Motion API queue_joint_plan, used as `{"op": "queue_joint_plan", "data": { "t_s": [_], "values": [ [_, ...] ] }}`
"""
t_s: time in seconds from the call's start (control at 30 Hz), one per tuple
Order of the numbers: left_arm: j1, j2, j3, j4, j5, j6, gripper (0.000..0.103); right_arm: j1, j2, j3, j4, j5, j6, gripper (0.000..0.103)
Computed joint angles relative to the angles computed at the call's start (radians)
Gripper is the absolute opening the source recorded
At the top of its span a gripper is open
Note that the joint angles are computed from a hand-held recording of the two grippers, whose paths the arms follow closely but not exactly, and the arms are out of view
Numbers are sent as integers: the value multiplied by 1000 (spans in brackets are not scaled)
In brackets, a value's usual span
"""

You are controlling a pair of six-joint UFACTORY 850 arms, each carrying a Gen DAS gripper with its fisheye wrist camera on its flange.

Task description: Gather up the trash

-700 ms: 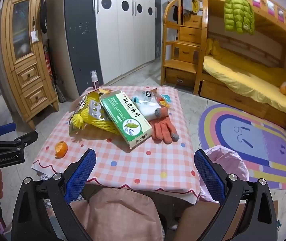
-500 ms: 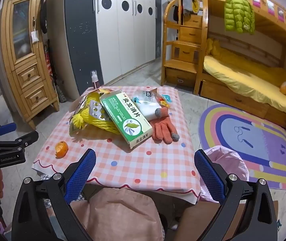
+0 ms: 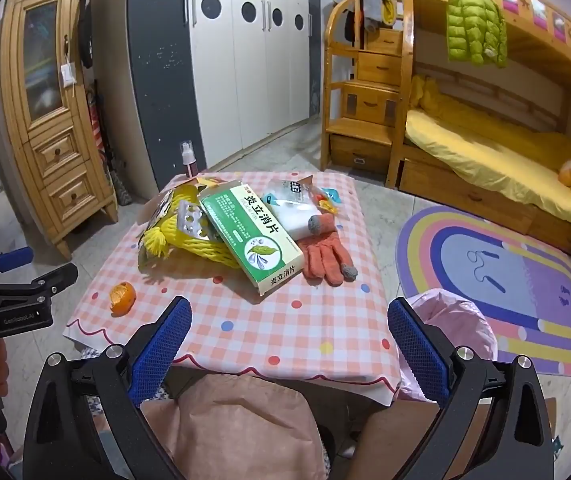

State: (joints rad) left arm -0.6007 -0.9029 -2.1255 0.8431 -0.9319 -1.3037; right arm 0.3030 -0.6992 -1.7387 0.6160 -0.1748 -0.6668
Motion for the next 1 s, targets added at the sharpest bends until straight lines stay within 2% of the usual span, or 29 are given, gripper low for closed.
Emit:
{"op": "queue_joint_plan", "data": {
  "t_s": [1.0],
  "values": [
    [0,-3,-5,-4,-5,7,96,-1,2,-2,-9,-7,10,98]
  ]
}}
